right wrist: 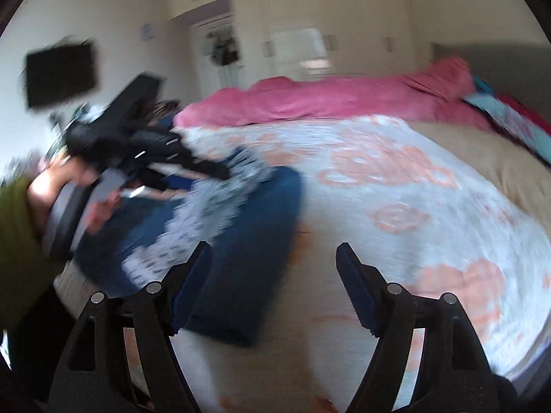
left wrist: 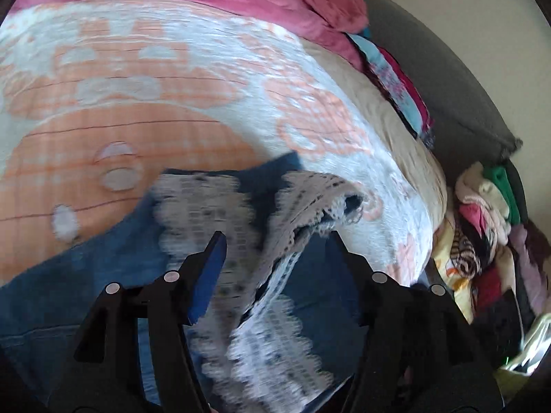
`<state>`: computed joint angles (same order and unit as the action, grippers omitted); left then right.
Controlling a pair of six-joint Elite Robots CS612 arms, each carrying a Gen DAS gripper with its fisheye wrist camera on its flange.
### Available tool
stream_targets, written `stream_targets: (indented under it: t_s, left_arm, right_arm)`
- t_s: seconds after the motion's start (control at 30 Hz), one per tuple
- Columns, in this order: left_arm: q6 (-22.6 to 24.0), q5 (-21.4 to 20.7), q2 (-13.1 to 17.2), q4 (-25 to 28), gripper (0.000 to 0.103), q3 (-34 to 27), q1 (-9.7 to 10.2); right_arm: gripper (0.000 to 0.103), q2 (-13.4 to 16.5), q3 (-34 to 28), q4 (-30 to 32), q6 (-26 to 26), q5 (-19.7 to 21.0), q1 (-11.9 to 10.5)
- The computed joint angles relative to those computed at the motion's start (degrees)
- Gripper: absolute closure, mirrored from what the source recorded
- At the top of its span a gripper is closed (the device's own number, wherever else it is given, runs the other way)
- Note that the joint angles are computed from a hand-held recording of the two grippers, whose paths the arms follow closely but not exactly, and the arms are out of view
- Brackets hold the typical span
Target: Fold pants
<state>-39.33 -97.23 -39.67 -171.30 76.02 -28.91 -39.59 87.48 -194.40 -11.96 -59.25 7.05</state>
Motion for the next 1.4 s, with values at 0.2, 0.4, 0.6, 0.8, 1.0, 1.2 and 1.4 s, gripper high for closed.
stream_targets:
  t_s: [0.2,0.4,0.6,0.8,1.0,1.2,1.4]
  left_arm:
    - [-5.43,-1.52,-0.35,-1.56,0.049,1.42,1.41]
    - [-7.06,-3.61,0.52,-1.39,0.045,0.43,1.88]
    - [-9.05,-3.41,1.74,2.43,0.045,-1.49,1.84]
    - [-12.77,0.11,1.95,1.96,0.045,-1.51,1.57]
    - [-13.23,0.18,1.94,1.08,0.088,-0.97,1.54]
    - [-11.37,3.93,-0.26,-3.56,0.091,2.81,0.68]
    - [-12.65,7.58,-1.52,-3.35,0.088,6.00,0.39]
  right_arm:
    - [0.030,-1.15,0.84,4.73,-16.94,0.02,3.74]
    - [0.035,-1.01,-0.73,13.01,-24.62,-4.72,6.64]
    - [0.077,0.45,-3.07,16.01,-23.63,-8.43,7.36]
    - [0.085,0.08,-2.67,17.59,-20.50,1.74,4.55]
    - [0.085,0.00,-3.14,19.70,-18.41,6.21,3.53]
    - [0.085,0.11,-2.97,18.57,-19.82,8.12,3.41]
    - [0.085,0.16,-2.86,19.79,-25.29,5.75,4.60]
